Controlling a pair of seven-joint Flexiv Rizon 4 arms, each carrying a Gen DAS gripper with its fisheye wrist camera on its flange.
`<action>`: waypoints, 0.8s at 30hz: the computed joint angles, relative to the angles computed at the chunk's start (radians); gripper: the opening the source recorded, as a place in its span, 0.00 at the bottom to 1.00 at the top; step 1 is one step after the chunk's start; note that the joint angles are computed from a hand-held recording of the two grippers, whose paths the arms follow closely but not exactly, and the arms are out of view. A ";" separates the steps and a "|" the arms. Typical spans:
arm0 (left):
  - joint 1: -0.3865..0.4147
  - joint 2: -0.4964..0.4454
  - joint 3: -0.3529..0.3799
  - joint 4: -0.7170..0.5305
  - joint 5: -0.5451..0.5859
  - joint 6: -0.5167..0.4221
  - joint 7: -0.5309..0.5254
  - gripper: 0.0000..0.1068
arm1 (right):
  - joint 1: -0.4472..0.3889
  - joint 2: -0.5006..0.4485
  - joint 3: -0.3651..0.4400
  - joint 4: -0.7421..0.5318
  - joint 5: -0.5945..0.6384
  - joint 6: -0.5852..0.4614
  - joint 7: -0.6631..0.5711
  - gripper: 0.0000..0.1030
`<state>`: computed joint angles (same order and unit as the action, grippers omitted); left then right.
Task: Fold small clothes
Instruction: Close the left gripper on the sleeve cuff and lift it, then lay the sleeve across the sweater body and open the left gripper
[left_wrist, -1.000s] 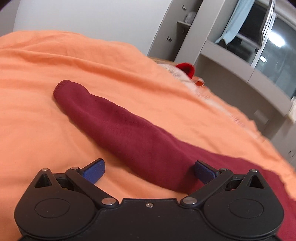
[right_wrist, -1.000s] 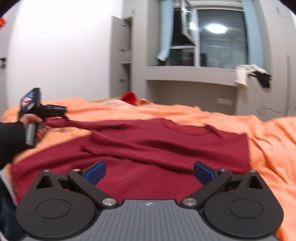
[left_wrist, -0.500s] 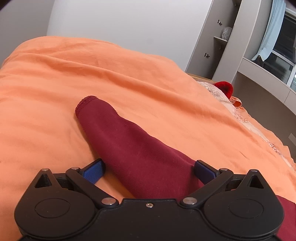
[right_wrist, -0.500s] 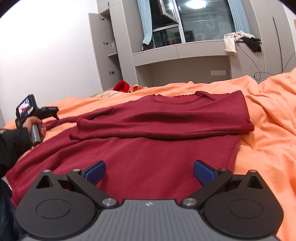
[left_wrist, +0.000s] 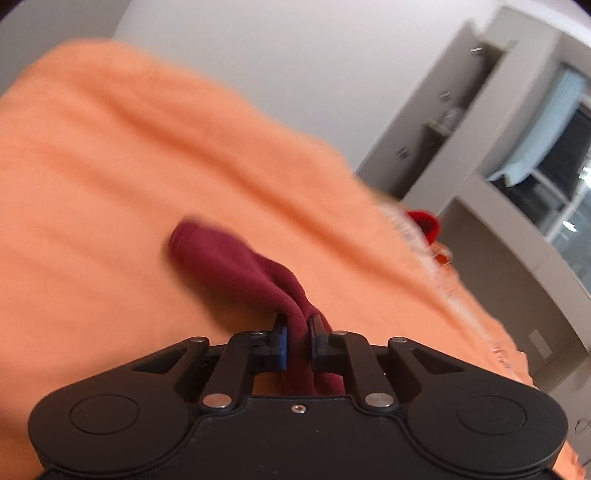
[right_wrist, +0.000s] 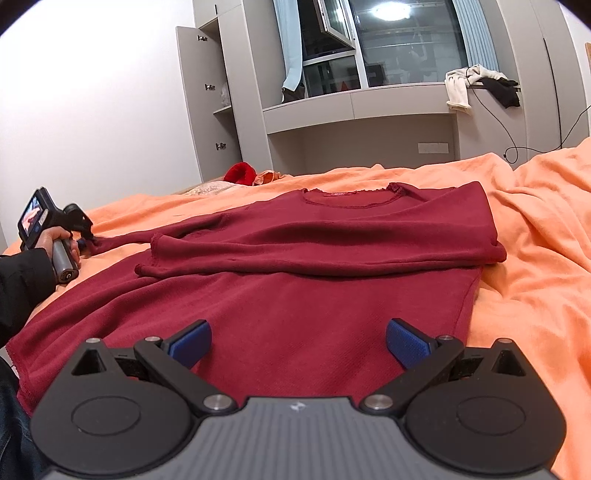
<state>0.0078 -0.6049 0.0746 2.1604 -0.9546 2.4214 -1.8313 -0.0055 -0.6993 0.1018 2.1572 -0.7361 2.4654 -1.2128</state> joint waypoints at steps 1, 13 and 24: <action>-0.017 -0.008 0.015 -0.007 0.016 0.042 0.026 0.10 | 0.000 0.000 0.000 0.001 0.002 0.001 0.000 1.00; -0.084 0.059 -0.050 -0.037 0.349 0.271 0.215 0.11 | 0.015 -0.001 0.003 0.010 0.066 0.024 -0.017 1.00; -0.223 -0.033 -0.127 -0.110 0.472 0.193 0.409 0.14 | 0.004 0.041 -0.010 0.006 0.185 0.084 0.031 1.00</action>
